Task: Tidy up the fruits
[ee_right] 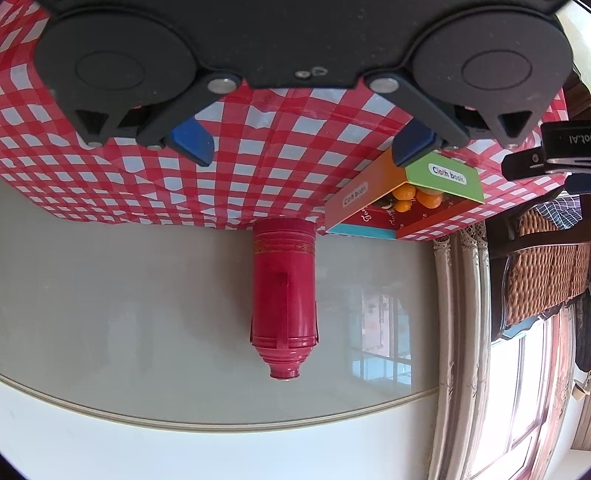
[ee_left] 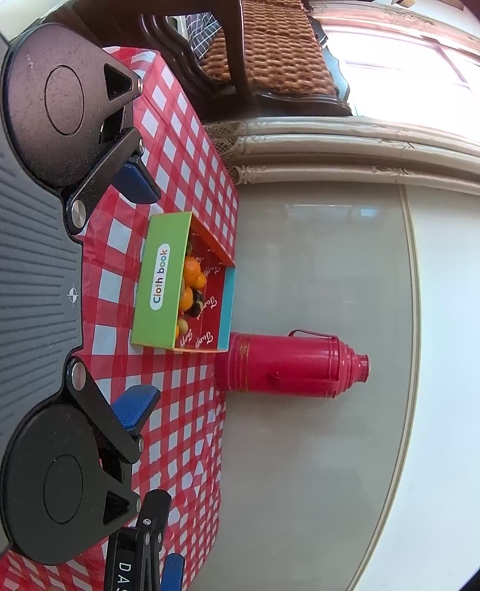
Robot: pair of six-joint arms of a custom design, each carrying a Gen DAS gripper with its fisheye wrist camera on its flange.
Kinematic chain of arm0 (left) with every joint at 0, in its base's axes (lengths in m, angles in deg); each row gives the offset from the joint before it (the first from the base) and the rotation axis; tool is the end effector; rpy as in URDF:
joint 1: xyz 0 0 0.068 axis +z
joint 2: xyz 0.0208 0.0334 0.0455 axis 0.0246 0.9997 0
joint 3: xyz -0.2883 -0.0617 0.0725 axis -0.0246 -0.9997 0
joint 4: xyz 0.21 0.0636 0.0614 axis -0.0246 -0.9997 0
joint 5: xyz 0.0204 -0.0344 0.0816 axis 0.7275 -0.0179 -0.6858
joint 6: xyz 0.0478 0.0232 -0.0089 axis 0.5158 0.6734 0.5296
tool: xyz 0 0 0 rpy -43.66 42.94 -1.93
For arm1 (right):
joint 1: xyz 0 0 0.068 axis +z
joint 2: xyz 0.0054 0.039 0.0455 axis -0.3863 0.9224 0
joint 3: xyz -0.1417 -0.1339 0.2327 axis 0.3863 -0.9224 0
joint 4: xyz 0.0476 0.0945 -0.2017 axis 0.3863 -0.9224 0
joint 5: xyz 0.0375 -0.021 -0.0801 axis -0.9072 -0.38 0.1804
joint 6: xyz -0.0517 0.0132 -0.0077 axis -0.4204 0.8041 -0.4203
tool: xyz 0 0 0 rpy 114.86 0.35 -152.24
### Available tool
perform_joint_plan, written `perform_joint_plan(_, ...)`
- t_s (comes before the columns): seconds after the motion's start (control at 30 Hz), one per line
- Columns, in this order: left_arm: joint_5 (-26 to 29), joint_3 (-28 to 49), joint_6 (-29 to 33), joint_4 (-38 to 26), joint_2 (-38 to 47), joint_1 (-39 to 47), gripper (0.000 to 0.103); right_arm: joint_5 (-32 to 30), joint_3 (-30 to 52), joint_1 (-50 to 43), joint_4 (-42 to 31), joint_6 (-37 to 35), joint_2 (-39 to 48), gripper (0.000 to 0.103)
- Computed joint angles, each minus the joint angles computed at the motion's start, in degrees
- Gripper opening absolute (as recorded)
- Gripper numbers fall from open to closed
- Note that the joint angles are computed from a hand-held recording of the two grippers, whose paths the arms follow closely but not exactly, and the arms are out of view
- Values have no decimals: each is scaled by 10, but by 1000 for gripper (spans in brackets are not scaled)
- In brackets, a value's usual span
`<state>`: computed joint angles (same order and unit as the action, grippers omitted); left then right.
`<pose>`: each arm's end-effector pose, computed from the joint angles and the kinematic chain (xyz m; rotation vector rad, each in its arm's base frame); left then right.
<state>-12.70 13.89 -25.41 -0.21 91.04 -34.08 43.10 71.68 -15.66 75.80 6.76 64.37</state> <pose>0.2489 -0.1413 0.1615 -0.3913 1.8291 0.2976 0.3543 0.0571 0.1570 -0.4540 1.8114 0.3761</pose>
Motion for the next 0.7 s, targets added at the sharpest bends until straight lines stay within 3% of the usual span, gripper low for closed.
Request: perform_joint_plan(0.7,7,0,2,1,1,1,103,0,5,0,-2,3,5,97)
